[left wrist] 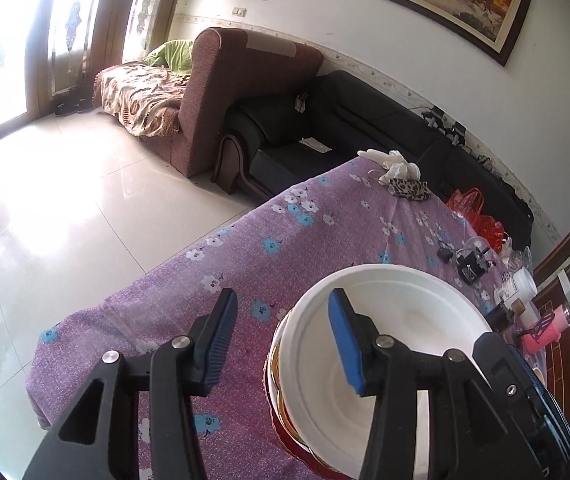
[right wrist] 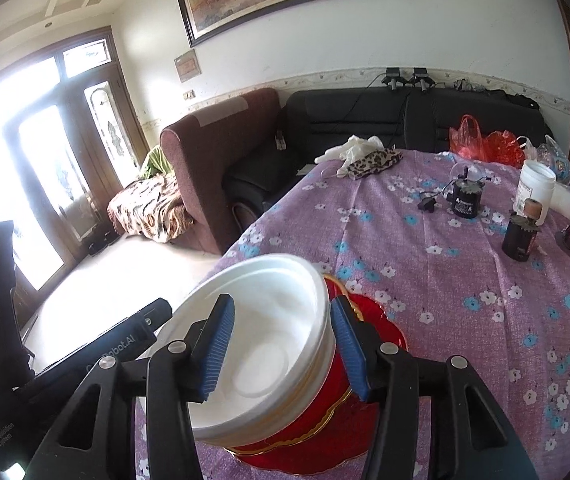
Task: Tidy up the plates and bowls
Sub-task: 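Lower the white bowl onto the stack and open the right gripper, then move the right gripper to the beige tab-handled bowl and grasp its rim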
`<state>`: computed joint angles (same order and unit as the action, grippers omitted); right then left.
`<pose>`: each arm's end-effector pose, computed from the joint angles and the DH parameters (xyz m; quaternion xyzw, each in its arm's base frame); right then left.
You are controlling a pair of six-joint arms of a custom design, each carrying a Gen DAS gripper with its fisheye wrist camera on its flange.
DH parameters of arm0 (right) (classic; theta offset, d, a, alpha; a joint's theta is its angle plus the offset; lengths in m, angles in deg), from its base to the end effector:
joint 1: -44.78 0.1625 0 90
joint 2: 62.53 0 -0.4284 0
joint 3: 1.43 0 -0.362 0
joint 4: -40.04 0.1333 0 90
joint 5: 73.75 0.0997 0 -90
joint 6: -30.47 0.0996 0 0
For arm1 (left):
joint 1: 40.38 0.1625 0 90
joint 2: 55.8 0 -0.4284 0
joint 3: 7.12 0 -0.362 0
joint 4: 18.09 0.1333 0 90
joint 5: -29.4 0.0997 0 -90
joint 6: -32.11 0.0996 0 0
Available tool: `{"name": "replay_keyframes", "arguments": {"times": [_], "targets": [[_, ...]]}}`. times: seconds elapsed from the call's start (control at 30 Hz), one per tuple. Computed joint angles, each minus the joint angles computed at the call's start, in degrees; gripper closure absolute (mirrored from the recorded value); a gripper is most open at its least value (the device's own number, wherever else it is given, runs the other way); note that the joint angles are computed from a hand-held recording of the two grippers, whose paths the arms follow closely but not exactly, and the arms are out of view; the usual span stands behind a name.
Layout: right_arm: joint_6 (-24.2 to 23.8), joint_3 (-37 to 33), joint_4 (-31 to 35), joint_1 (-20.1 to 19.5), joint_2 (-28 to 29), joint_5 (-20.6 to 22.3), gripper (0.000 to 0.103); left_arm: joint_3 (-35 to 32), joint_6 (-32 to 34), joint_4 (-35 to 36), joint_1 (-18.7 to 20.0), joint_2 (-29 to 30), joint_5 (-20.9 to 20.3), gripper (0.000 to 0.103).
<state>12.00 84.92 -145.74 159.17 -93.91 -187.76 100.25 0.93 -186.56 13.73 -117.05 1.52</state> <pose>0.3770 -0.6069 0.0854 0.2674 -0.8799 0.3506 0.1771 -0.1526 -0.5884 0.2912 -0.1098 0.8279 -0.4727 0.2812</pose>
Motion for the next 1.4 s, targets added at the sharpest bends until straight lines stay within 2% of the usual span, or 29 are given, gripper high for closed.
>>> {"name": "replay_keyframes", "arguments": {"times": [0.17,0.43,0.53,0.6,0.87,1.4], "targets": [[0.64,1.21,-0.92,-0.13,-0.89,0.67,0.048,1.20,-0.97,-0.40,-0.63,-0.94,0.96,0.055],[1.93,4.72,-4.06,-0.65,-3.32,1.26,0.044,2.02,-1.61,-0.65,-2.54,-0.85,4.22,0.037],[2.63,6.54,-5.61,-1.08,-4.71,1.57,0.042,2.40,-1.57,-0.66,-3.82,-0.48,6.34,0.026],[3.10,7.63,-6.34,-1.38,-5.55,1.81,0.042,2.74,-0.77,-1.14,-5.09,0.08,8.50,0.024],[4.21,12.82,-9.91,-2.53,-9.27,2.45,0.041,2.80,4.23,-3.06,-9.64,3.36,14.08,0.018],[7.89,21.81,-14.82,-6.34,-16.41,3.76,0.035,1.03,5.51,2.86,-13.82,8.53,14.68,0.018]]}}
